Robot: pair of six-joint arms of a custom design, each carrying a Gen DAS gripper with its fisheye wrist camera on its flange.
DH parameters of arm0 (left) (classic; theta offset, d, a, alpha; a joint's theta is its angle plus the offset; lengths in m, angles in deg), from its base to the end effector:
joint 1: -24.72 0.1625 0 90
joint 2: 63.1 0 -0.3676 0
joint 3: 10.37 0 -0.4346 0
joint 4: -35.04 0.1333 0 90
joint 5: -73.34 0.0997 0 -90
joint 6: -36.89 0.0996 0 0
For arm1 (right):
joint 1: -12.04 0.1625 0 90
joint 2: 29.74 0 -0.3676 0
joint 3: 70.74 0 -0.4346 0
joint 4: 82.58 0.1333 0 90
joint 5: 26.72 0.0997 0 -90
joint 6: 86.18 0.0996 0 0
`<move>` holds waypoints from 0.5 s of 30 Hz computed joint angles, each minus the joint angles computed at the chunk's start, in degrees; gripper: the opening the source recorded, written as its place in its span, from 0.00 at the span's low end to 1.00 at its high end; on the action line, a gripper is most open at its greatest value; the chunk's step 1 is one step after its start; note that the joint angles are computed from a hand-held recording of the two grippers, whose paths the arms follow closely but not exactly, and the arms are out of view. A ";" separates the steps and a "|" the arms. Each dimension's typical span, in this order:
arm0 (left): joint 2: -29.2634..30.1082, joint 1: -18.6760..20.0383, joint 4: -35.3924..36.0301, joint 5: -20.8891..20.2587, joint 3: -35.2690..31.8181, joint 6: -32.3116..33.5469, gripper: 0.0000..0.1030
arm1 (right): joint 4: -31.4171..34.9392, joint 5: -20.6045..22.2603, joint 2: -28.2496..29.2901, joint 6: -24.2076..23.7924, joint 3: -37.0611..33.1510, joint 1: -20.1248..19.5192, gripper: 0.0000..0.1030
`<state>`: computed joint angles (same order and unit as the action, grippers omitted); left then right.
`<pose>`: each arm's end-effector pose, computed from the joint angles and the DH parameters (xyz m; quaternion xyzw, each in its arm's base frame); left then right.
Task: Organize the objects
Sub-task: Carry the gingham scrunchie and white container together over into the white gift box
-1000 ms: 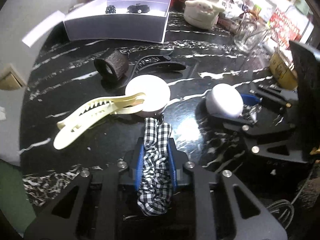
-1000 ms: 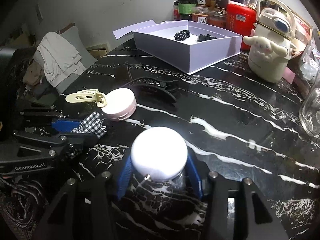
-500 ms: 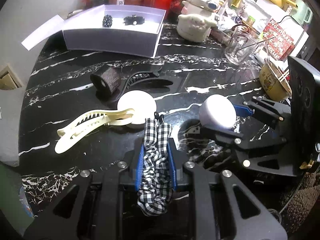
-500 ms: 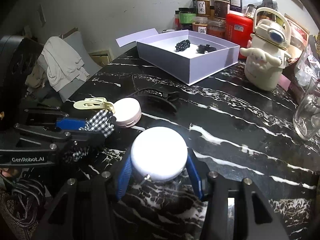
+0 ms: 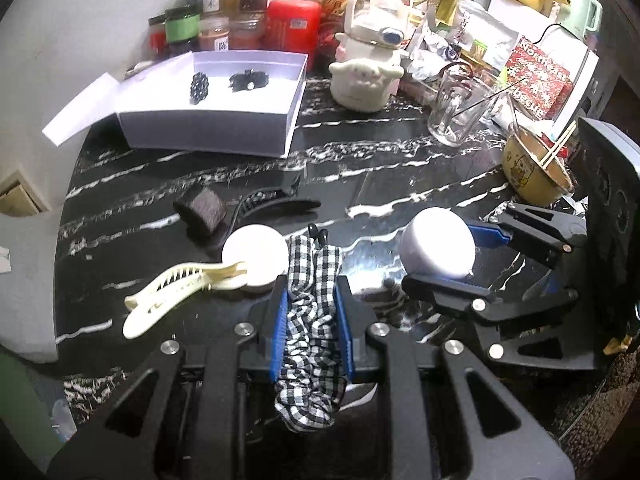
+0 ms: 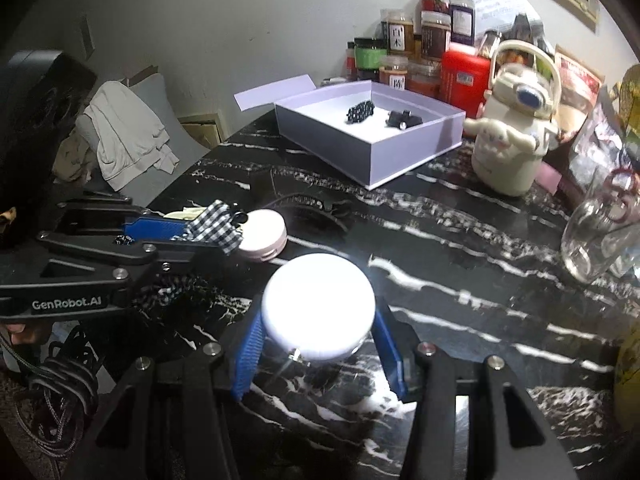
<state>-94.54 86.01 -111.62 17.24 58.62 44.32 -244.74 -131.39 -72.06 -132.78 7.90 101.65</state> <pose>-0.2088 -0.7744 0.0439 0.2466 0.9118 -0.2091 0.2532 0.1029 -0.7599 0.1329 0.3342 -0.8834 0.2314 0.2331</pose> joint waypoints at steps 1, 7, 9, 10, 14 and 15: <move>0.34 -0.04 0.13 -0.14 -0.67 0.28 0.20 | -0.06 -0.04 0.01 -0.07 -0.18 0.08 0.51; 2.36 -0.14 2.46 0.17 -5.00 1.77 0.20 | 1.59 -0.21 1.62 0.08 -3.88 0.38 0.51; 3.10 -0.11 3.03 0.24 -6.59 2.31 0.20 | 2.77 -0.31 2.51 0.15 -5.67 0.54 0.51; 3.59 -0.07 3.42 0.21 -7.59 2.57 0.20 | 3.32 -0.35 2.86 0.17 -6.40 0.61 0.51; 5.53 0.19 5.82 0.15 -11.63 2.85 0.20 | 5.52 -0.36 4.33 -0.19 -9.51 0.77 0.51; 6.16 0.30 6.38 -0.08 -12.91 3.14 0.20 | 6.03 -0.37 4.82 -0.30 -10.46 0.83 0.51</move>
<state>-88.38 86.31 -105.24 17.16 45.71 47.46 -238.71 -131.76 -67.24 -133.07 -2.57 102.48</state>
